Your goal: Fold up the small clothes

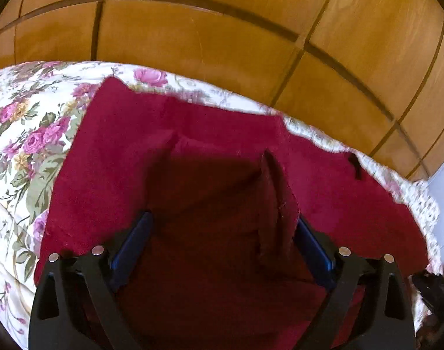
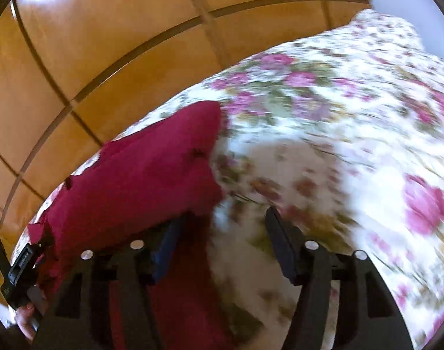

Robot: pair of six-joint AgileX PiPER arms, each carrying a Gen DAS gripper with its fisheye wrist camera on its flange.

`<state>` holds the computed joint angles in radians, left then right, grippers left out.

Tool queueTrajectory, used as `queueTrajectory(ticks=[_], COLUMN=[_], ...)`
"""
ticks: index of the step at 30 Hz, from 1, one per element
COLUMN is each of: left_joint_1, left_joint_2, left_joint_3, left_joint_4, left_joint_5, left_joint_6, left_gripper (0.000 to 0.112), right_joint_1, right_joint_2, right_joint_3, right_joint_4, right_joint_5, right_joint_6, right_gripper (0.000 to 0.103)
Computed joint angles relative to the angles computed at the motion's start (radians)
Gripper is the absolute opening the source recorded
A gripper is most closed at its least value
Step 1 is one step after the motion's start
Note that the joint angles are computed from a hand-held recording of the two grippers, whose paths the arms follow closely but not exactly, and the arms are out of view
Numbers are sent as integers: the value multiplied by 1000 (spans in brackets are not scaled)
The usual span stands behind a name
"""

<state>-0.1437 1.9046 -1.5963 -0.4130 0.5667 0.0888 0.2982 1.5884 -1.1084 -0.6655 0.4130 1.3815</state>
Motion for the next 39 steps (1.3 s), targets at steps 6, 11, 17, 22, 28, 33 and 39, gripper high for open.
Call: queueTrajectory(ticks=[6,11,17,22,28,33,39], left_joint_1=[-22,-53,-43,-39,-43,-44,-64], left_joint_2=[19,35,36,27,25,25,49], left_joint_3=[-26,-63,-69,-50,-48,-49,-89], left_joint_4=[102,229,195,173,181,183,263], left_joint_5=[16,53,54,37,35,35,64], left_joint_6=[-59,-138,-112,-95,-101,-102,-154], left_gripper=[95,98,99,99,99,99,100], right_joint_1=[46,109,88,122,97,35,-50], right_joint_2=[98,165,121,-62,-10,227,359], right_joint_3=[-167,-198,-168,-13,-127,-387,-448], right_joint_4=[-26,-150,-69,-156,-250,-57,66], right_joint_5=[192,432,390,438,286,198,215], right_joint_6=[-56,-19,-86,121,115,-141,-229], right_gripper=[12,8,39,63,43,37,31])
